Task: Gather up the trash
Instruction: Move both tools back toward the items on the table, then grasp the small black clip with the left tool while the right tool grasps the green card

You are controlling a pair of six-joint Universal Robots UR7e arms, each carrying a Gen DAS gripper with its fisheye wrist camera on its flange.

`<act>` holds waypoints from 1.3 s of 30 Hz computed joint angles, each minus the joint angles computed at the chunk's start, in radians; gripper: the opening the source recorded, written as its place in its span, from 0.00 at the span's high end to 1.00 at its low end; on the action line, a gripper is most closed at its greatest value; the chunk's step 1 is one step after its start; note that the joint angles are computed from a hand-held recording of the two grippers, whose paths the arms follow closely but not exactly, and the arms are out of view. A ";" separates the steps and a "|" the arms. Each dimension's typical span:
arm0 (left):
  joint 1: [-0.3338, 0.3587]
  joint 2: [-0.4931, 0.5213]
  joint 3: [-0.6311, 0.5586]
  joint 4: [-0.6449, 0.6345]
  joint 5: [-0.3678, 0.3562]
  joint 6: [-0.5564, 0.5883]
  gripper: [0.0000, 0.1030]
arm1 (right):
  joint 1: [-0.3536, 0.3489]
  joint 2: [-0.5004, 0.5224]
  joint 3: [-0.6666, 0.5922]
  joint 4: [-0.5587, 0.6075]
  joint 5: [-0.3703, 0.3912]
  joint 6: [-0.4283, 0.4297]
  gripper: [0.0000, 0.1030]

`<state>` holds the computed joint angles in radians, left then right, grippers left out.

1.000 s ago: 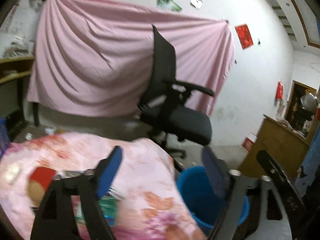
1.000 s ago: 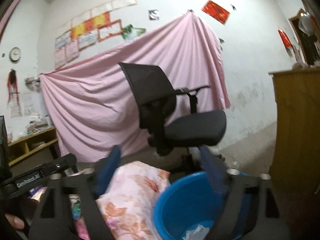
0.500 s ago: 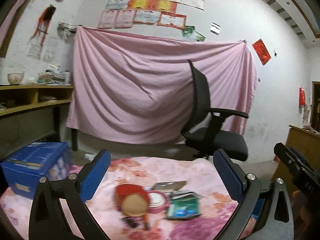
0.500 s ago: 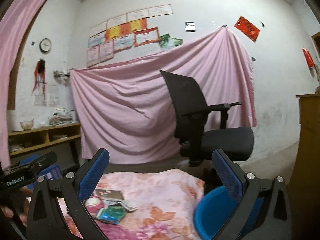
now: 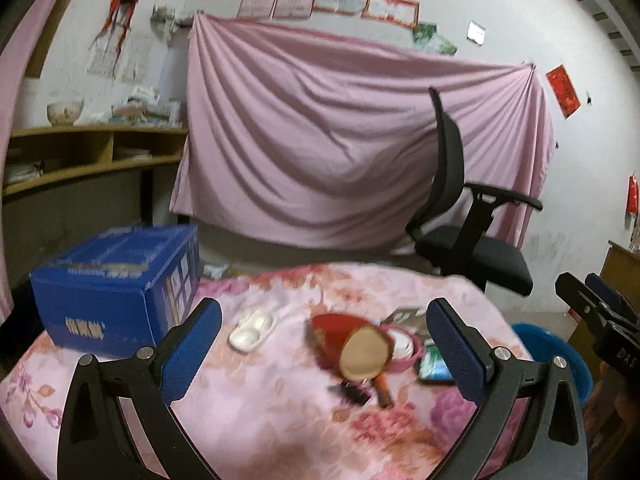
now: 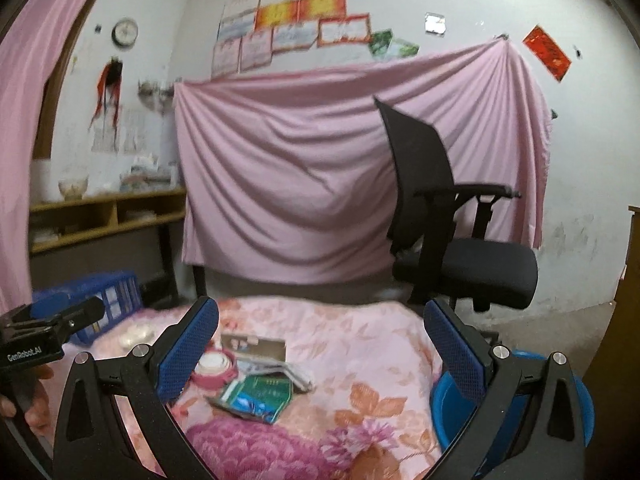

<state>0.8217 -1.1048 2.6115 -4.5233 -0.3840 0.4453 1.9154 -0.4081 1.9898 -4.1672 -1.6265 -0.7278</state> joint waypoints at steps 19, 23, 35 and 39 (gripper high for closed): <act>0.212 -0.349 -0.012 1.084 -0.290 -0.570 0.47 | 0.038 -0.006 -0.078 0.392 -0.219 0.077 0.16; 0.247 -0.360 -0.045 1.197 -0.344 -0.599 0.59 | 0.039 -0.013 -0.094 0.497 -0.236 0.108 0.19; 0.294 -0.360 -0.084 1.228 -0.423 -0.609 0.76 | 0.035 -0.014 -0.125 0.645 -0.249 0.175 0.19; 0.295 -0.371 -0.080 1.230 -0.436 -0.611 0.79 | 0.038 -0.007 -0.146 0.707 -0.250 0.198 0.19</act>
<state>1.1171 -1.4756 2.5316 -3.2936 -0.8202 -0.1659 1.9535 -0.4147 1.8438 -3.4600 -1.8761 -0.5298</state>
